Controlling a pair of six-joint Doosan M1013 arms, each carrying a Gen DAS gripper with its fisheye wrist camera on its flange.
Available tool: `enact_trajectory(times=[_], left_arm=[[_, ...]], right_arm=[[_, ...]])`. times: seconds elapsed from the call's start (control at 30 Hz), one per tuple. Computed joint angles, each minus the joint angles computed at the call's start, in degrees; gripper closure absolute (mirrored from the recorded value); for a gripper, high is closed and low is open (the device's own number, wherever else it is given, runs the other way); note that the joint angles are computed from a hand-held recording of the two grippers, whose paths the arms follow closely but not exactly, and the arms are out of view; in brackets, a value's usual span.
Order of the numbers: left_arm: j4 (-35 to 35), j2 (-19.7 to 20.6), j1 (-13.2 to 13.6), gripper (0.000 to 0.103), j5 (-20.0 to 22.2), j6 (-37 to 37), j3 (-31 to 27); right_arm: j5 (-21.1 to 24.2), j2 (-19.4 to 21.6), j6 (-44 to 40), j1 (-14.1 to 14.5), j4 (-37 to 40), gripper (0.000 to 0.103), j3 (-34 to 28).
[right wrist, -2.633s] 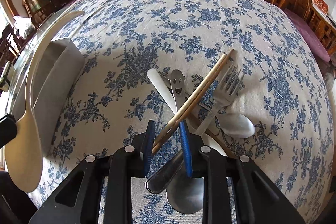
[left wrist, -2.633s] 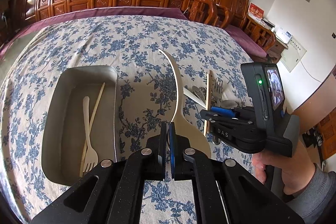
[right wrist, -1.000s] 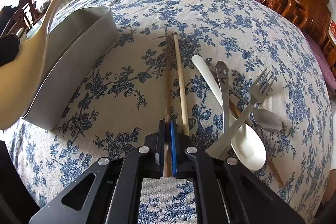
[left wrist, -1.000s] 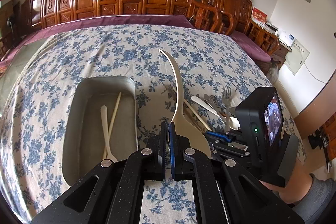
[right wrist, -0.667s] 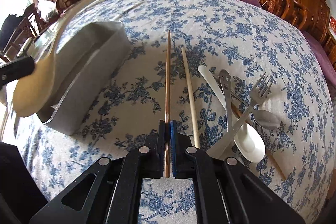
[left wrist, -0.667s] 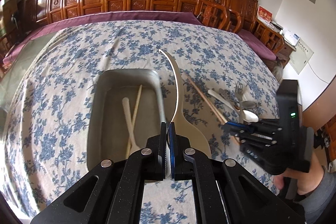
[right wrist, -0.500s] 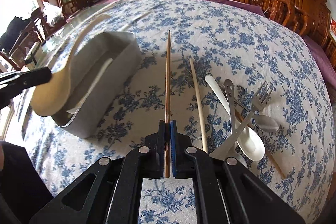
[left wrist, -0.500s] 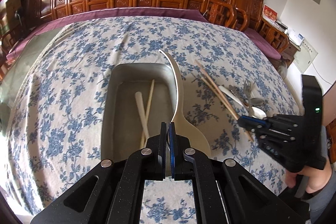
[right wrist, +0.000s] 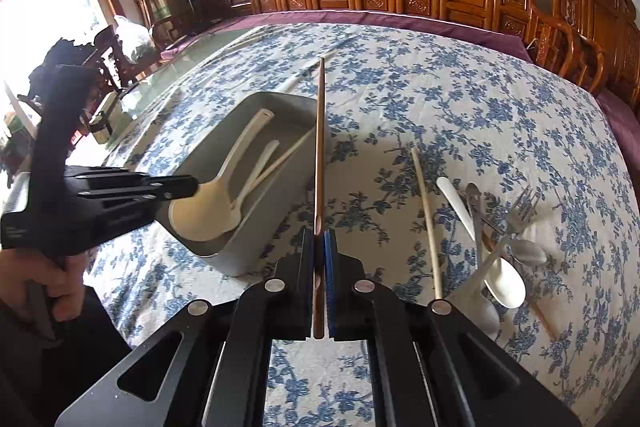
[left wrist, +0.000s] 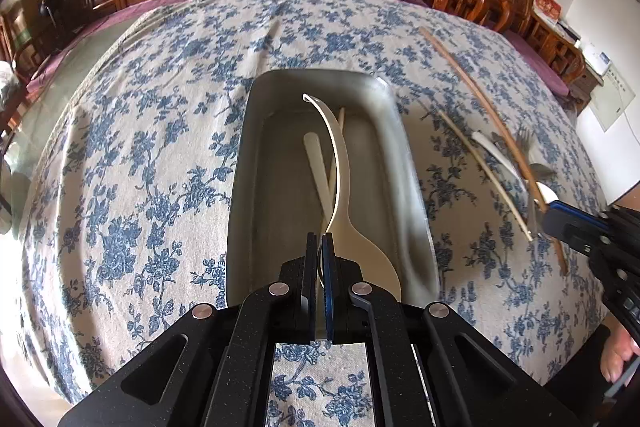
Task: Organize utensils
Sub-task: 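Lower the white spoon into the tray and open the left tool while the right tool lifts the chopstick, then lower the chopstick into the grey tray and open the right tool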
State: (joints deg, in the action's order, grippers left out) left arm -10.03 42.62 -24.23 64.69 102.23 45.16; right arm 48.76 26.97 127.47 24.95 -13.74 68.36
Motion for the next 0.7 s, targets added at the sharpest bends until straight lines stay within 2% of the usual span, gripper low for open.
enact_trajectory(times=[0.23, 0.47, 0.57, 0.7], left_arm=[[1.66, 0.64, -0.04, 0.101, -0.04, -1.87, -0.94], [2.2, -0.77, 0.27, 0.1, -3.09, -1.93, 0.27], [0.19, -1.32, 0.87, 0.099, -3.89, -1.33, 0.47], [-0.95, -2.05, 1.31, 0.087, -5.47, -0.65, 0.96]], right_arm=[[-1.06, 0.83, -0.43, 0.42, 2.21, 0.097, -1.13], [-1.79, 2.37, -0.16, 0.75, 4.16, 0.097, -3.29], [-1.55, 3.33, 0.18, 0.95, 4.65, 0.097, -4.65], [-1.46, 4.41, 0.81, 1.06, 5.32, 0.097, -5.94]])
